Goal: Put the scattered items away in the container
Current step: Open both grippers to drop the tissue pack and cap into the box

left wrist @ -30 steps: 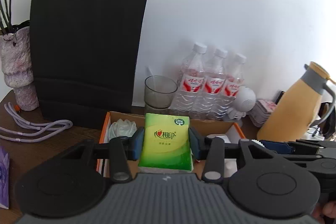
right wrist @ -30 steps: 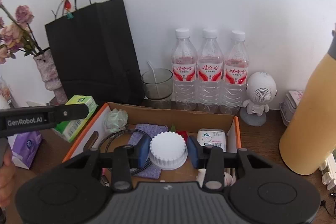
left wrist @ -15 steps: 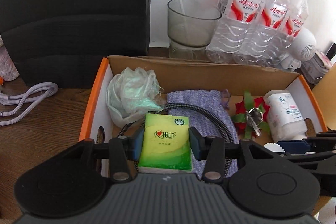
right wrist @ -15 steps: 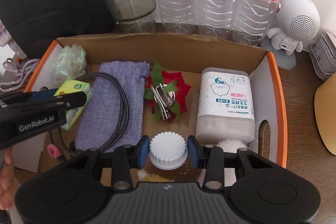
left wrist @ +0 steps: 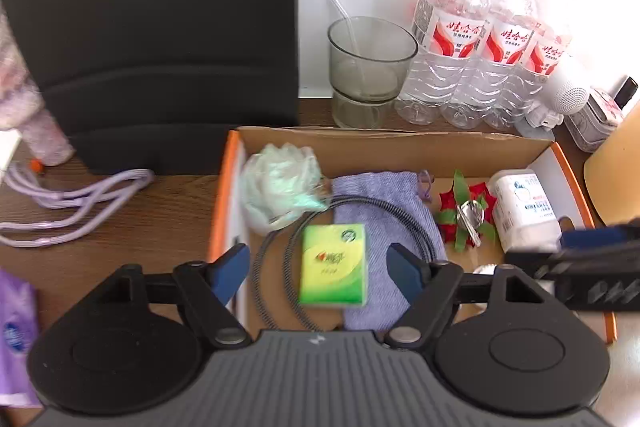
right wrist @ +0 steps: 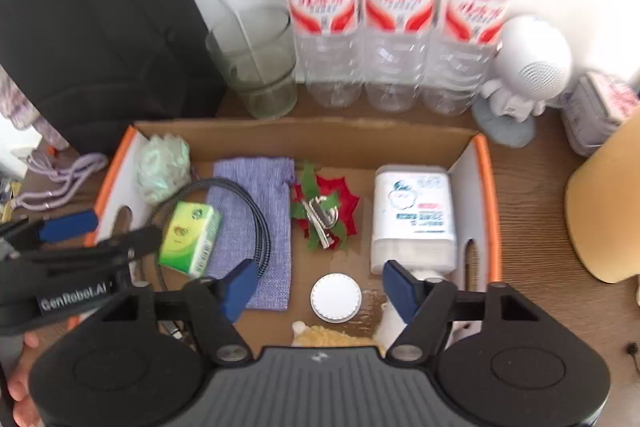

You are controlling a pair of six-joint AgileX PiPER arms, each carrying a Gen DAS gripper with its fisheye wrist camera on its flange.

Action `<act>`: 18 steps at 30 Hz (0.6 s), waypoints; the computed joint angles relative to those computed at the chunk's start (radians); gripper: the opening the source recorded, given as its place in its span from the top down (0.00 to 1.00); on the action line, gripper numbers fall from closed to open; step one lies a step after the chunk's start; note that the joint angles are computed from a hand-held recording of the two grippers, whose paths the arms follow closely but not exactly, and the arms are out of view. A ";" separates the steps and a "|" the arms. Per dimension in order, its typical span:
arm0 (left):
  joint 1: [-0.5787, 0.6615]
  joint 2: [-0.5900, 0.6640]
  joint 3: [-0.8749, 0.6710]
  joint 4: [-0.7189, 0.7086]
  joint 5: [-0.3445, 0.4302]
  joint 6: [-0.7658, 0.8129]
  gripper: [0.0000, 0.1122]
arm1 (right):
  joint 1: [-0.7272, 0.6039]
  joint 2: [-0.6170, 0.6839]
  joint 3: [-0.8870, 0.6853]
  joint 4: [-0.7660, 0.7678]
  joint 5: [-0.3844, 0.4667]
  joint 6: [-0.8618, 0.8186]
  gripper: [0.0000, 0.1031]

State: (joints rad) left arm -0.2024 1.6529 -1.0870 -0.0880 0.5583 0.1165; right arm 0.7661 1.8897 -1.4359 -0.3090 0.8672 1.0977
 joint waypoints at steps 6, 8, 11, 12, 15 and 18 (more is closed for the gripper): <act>0.020 -0.166 0.097 0.017 0.043 -0.028 0.20 | 0.071 -0.124 0.039 -0.046 0.103 0.059 0.19; 0.024 -0.225 0.148 0.009 0.019 -0.038 0.20 | 0.102 -0.155 0.082 -0.085 0.101 0.114 0.19; 0.067 -0.354 0.272 -0.196 -0.046 0.127 0.20 | 0.198 -0.189 0.163 -0.234 0.087 0.252 0.18; 0.070 -0.395 0.309 -0.237 -0.065 0.177 0.20 | 0.241 -0.193 0.179 -0.286 0.108 0.300 0.18; 0.009 -0.568 0.459 -0.175 -0.209 0.151 0.20 | 0.372 -0.220 0.257 -0.465 0.147 0.473 0.18; -0.028 -0.707 0.571 -0.156 -0.309 0.112 0.20 | 0.500 -0.237 0.350 -0.663 0.195 0.707 0.18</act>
State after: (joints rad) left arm -0.2301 0.9459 -0.5163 -0.2443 0.2495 0.2280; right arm 1.2665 1.6529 -1.0858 -0.9725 1.0618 1.8044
